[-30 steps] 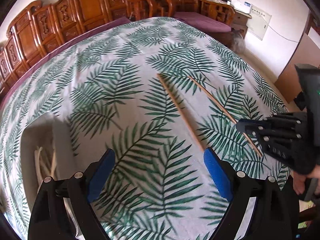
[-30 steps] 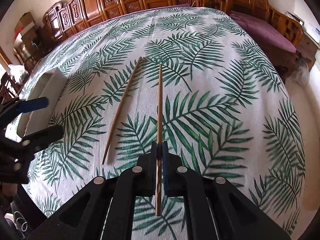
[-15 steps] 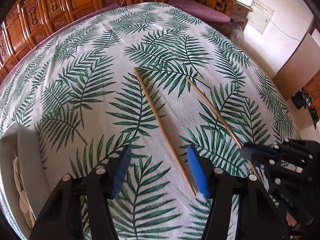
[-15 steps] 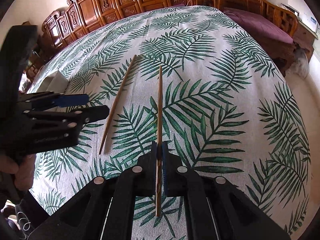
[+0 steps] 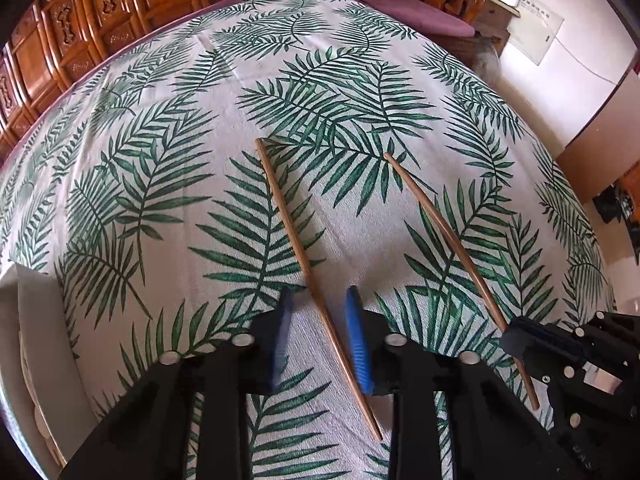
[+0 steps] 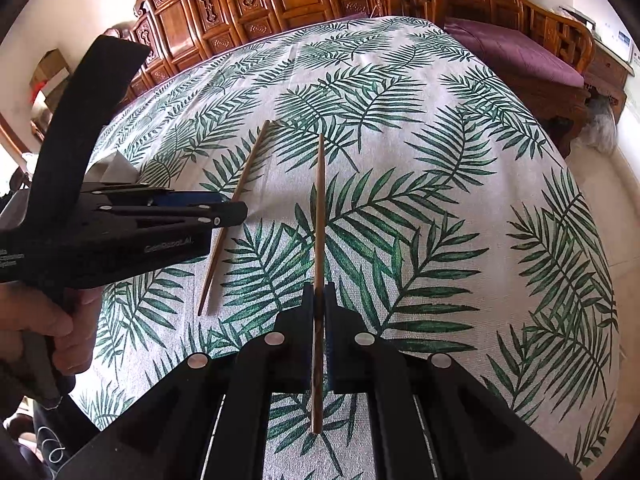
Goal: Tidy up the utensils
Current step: 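Grasp the last wooden chopstick with the left tool while the right tool holds its chopstick, then carry the chopstick with the left tool while the right tool carries its chopstick over the tray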
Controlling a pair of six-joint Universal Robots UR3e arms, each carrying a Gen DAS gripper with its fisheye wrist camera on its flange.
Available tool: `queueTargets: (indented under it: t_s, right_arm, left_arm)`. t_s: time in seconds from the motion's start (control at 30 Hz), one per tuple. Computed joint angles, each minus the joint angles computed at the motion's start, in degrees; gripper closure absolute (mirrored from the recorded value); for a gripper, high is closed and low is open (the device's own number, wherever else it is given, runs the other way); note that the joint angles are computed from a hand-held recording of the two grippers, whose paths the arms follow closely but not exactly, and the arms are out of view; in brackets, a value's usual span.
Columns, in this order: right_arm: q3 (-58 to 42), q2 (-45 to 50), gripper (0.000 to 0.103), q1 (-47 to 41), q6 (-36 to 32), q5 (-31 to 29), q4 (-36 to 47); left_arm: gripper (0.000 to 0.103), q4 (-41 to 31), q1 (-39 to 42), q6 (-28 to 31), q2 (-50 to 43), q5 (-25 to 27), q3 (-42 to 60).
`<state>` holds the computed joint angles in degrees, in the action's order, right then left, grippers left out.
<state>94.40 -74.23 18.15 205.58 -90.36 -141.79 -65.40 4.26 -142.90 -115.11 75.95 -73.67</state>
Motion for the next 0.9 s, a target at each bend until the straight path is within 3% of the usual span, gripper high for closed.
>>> queueTargets:
  t_s: [0.07, 0.13, 0.43, 0.9]
  right_arm:
    - [0.02, -0.04, 0.097, -0.07, -0.02, 0.05, -0.07]
    - [0.07, -0.12, 0.097, -0.08, -0.06, 0.03, -0.11]
    - [-0.91, -0.49, 0.097, 0.51, -0.06, -0.71, 0.37]
    - [-11.75, 1.88, 0.097, 4.73, -0.05, -4.07, 7.11]
  left_arm:
    - [0.095, 0.32, -0.32, -0.27, -0.40, 0.60, 0.42]
    - [0.098, -0.38, -0.04, -0.37, -0.66, 0.23, 0.98]
    - [0.099, -0.01, 3.28, 1.87, 3.59, -1.41, -2.87]
    - [0.099, -8.19, 16.03, 11.86, 15.12, -10.27, -5.40]
